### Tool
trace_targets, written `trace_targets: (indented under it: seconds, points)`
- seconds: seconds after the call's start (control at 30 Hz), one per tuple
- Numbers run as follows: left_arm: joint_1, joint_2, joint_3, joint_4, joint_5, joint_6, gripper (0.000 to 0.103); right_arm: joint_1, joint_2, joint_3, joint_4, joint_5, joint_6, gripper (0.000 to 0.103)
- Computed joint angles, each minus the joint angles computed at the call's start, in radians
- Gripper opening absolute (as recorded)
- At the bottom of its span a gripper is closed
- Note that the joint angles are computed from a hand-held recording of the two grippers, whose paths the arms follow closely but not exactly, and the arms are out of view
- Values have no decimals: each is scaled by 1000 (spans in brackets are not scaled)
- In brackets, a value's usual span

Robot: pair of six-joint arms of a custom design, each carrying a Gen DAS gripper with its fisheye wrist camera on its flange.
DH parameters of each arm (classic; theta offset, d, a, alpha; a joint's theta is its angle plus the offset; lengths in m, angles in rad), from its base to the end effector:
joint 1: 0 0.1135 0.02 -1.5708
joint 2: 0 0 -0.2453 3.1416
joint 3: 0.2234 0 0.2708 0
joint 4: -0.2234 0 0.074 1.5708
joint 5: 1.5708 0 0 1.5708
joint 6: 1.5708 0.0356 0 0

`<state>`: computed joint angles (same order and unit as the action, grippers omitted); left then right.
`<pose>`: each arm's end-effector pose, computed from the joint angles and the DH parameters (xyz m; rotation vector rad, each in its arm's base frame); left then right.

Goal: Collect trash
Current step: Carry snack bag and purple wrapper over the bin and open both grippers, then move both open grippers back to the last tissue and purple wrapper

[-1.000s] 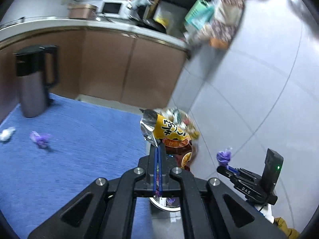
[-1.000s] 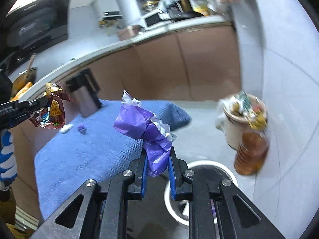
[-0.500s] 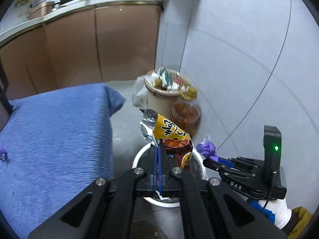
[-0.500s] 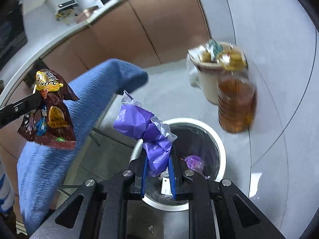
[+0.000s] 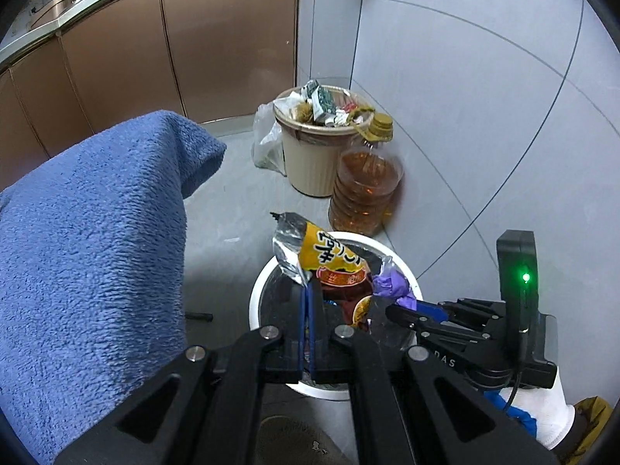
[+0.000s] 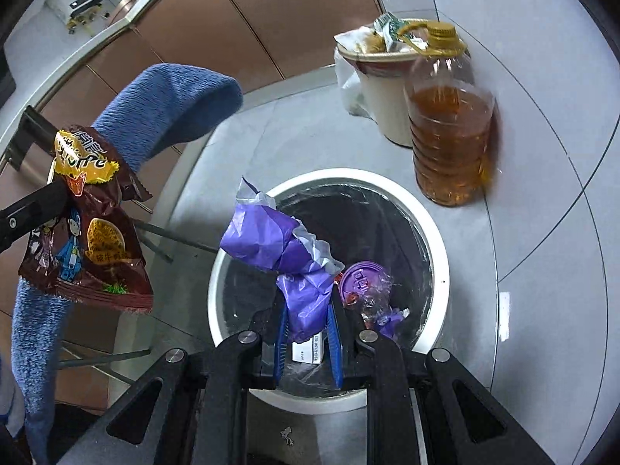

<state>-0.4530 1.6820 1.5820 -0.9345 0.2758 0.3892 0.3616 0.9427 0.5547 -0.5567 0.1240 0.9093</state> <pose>0.3296 -0.1712 0.2976 1.1487 2.3231 -0.3819 0.1952 0.0691 0.1790 0.7369 2.4344 0.3615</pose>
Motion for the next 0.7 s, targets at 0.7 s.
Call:
trace_targets:
  seconds: [0.7]
  points:
    - [-35, 18, 27, -26, 44, -24, 31, 26, -30, 8, -95, 68, 56, 53]
